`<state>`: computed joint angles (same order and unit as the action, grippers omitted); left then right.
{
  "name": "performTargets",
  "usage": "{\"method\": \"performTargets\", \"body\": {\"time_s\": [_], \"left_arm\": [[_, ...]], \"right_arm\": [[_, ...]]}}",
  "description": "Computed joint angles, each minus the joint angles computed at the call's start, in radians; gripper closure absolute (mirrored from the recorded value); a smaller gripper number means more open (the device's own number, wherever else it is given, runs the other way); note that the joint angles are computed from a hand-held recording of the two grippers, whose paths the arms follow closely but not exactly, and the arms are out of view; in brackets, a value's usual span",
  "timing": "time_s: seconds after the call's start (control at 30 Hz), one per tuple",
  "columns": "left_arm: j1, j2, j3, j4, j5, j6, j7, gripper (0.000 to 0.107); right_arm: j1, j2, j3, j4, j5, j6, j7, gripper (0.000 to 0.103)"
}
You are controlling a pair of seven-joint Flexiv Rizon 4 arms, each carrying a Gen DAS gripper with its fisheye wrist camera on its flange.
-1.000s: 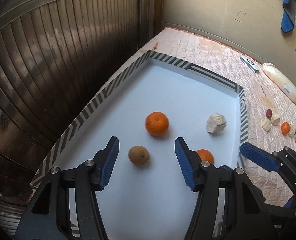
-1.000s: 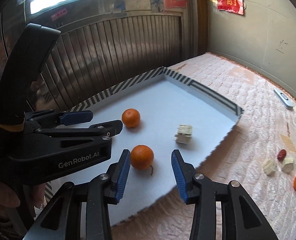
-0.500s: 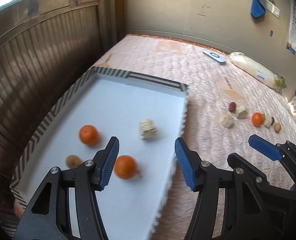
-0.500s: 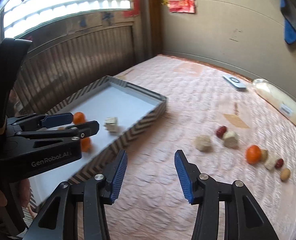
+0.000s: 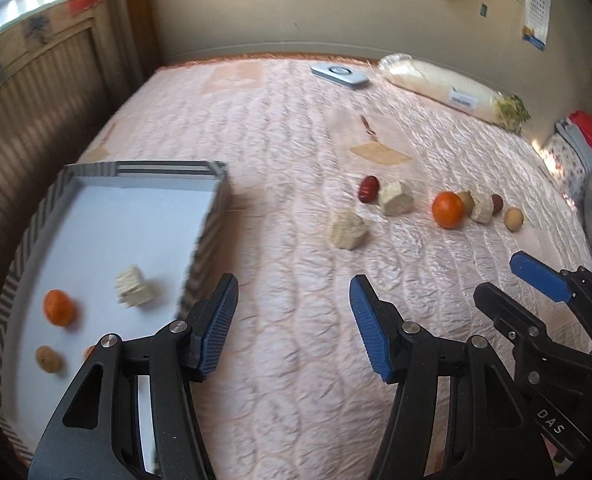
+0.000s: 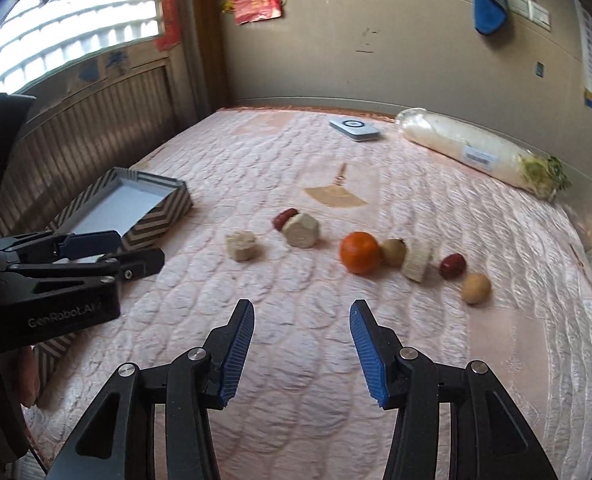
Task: Organize fruits
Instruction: 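Withdraw both open grippers from the tray back toward the remaining items, then grasp the rough beige lump with the left gripper while the right grasps an orange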
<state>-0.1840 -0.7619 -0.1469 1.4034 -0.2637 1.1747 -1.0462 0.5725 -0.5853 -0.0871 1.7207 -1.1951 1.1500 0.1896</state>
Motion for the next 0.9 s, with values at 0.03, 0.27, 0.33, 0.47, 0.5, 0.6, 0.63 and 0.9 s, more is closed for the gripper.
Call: {"method": "performTargets", "body": {"time_s": [0.03,0.27,0.33,0.47,0.5,0.6,0.63,0.9], "left_arm": [[-0.014,-0.016,0.011,-0.029,0.007,-0.030,-0.011,0.048],[-0.075,-0.102,0.050,-0.179,0.066,-0.114,-0.042,0.048],[-0.083,-0.127,0.054,-0.220,0.080,-0.144,-0.037,0.048],[-0.097,-0.181,0.072,-0.307,0.096,-0.200,-0.069,0.048],[-0.095,-0.185,0.067,-0.309,0.097,-0.186,-0.071,0.048],[-0.103,-0.209,0.074,-0.352,0.108,-0.198,-0.086,0.048],[-0.101,-0.211,0.071,-0.355,0.107,-0.198,-0.089,0.048],[-0.096,-0.210,0.063,-0.348,0.112,-0.186,-0.086,0.048]], "right_arm": [[-0.001,0.006,-0.004,0.011,-0.004,-0.003,0.011,0.055],[-0.033,0.034,-0.002,0.063,-0.041,0.010,0.075,0.055],[-0.043,0.032,0.001,0.064,-0.048,0.017,0.082,0.055],[-0.061,0.012,-0.002,0.045,-0.065,0.048,0.087,0.055],[-0.064,0.006,-0.001,0.039,-0.059,0.053,0.080,0.055],[-0.074,-0.018,-0.003,0.019,-0.028,0.077,0.052,0.055],[-0.075,-0.027,-0.005,0.011,-0.012,0.084,0.040,0.055],[-0.067,-0.092,-0.034,-0.068,0.142,0.093,-0.078,0.055]]}}
